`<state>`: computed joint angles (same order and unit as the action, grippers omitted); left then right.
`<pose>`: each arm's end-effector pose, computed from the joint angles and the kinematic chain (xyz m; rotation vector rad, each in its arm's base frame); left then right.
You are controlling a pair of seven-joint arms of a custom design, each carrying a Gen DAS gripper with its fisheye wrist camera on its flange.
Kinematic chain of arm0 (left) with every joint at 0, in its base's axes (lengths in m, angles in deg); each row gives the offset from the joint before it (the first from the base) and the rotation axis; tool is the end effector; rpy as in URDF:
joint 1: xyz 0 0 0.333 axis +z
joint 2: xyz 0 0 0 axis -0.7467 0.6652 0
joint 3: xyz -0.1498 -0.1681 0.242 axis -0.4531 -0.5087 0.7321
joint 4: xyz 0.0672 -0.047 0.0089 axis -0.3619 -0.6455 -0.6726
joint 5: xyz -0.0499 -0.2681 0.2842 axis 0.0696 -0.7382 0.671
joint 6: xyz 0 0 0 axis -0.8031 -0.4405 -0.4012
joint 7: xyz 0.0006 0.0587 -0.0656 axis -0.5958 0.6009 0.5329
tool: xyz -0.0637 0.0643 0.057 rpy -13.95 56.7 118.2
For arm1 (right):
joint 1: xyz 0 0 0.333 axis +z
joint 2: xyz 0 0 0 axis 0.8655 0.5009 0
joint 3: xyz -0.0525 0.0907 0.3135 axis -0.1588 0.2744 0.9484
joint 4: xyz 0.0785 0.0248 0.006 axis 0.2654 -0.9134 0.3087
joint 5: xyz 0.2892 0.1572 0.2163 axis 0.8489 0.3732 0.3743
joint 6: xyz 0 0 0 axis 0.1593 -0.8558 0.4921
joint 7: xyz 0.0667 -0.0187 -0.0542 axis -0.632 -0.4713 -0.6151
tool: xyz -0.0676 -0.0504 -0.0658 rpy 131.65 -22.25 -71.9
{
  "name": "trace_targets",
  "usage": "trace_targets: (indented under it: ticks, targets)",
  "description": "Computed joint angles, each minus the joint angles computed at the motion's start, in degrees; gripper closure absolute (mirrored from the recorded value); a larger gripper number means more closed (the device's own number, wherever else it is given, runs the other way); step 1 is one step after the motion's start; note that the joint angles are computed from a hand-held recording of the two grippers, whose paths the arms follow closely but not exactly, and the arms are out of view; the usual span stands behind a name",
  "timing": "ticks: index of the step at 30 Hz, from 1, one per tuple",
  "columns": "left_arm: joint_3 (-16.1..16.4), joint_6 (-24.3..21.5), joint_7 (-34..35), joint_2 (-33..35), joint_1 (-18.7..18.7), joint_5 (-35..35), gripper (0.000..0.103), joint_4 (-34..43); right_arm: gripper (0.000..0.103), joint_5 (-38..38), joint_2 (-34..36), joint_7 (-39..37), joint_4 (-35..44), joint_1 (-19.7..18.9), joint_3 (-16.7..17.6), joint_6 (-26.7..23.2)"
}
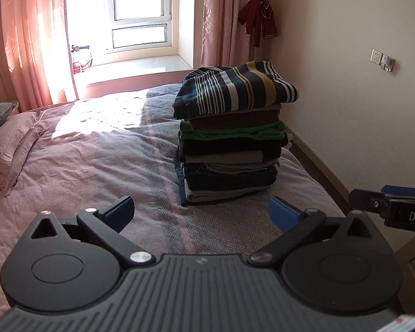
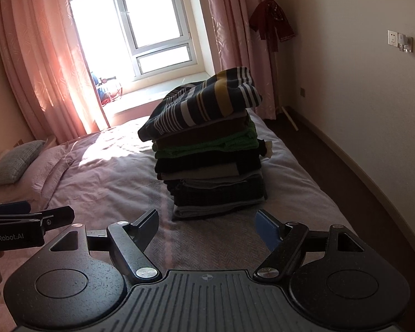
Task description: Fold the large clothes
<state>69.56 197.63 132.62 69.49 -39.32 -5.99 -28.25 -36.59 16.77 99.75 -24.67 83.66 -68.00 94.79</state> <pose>0.7274 -0.0237 0.6514 -0.8251 2.5143 -1.1840 0.5162 0.2763 0.6715 -0.9465 2.2399 -0.9324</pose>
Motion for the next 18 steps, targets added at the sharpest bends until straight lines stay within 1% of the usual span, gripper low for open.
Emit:
trace_targets:
  ticks: [7,18]
  targets:
    - [1.3,2.1,0.6,-5.6,-0.2,-0.1,0.001,-8.4,0.029,1.9,-2.1,-2.1,-2.8,0.1,0.4,0.8]
    - [3.2,4.7,1.4,-12.1,-1.8,-0.4,0.001,-18.4,0.029,4.3,-6.3,-4.0,-7.9,-0.6,1.3,1.7]
